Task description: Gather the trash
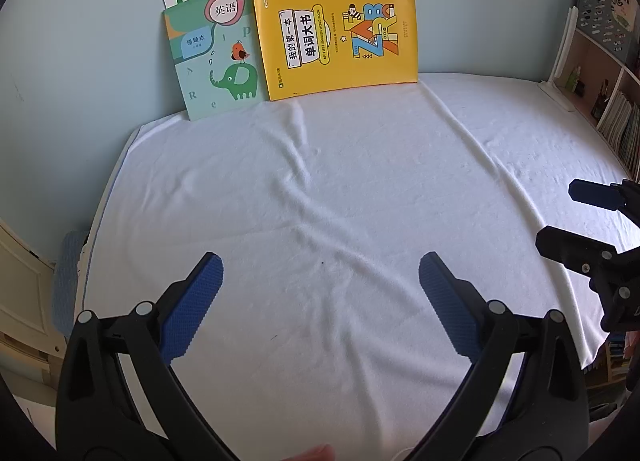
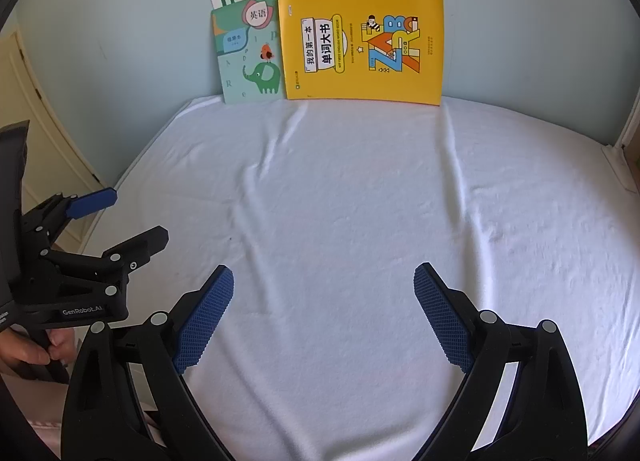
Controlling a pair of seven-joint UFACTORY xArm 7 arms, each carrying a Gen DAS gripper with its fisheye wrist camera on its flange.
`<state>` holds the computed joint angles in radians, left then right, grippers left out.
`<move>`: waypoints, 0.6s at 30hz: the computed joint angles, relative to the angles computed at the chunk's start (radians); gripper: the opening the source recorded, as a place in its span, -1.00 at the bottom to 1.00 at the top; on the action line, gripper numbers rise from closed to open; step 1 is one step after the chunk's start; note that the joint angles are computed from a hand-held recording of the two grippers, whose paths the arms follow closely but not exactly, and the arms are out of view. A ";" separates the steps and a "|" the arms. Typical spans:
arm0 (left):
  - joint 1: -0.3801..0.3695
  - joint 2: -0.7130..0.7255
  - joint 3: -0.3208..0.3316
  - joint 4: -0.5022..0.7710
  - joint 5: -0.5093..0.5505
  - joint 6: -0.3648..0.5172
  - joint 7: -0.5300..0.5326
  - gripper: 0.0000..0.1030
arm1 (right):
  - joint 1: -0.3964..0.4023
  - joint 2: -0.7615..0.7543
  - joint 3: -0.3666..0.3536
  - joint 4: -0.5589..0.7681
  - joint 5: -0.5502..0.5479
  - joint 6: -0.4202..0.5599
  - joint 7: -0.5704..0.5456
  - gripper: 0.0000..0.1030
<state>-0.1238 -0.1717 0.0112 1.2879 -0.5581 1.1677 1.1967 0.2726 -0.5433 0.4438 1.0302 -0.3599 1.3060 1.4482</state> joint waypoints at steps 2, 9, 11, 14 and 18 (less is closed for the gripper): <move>0.000 -0.001 0.000 -0.003 0.000 -0.003 0.001 0.87 | 0.001 0.000 -0.001 -0.001 0.000 -0.001 -0.001 0.77; 0.002 0.002 0.002 -0.004 -0.004 0.003 0.001 0.87 | 0.002 0.000 -0.003 -0.004 0.000 -0.005 -0.003 0.77; 0.003 0.005 0.002 -0.003 -0.005 0.005 -0.004 0.87 | 0.003 -0.001 -0.003 -0.006 0.002 -0.006 -0.004 0.77; 0.006 0.009 0.002 -0.002 -0.009 0.002 -0.009 0.87 | 0.002 0.000 -0.004 -0.004 0.002 -0.005 -0.006 0.77; 0.009 0.015 0.002 0.003 -0.012 0.006 -0.010 0.87 | 0.003 -0.001 -0.007 -0.006 0.005 -0.007 -0.007 0.77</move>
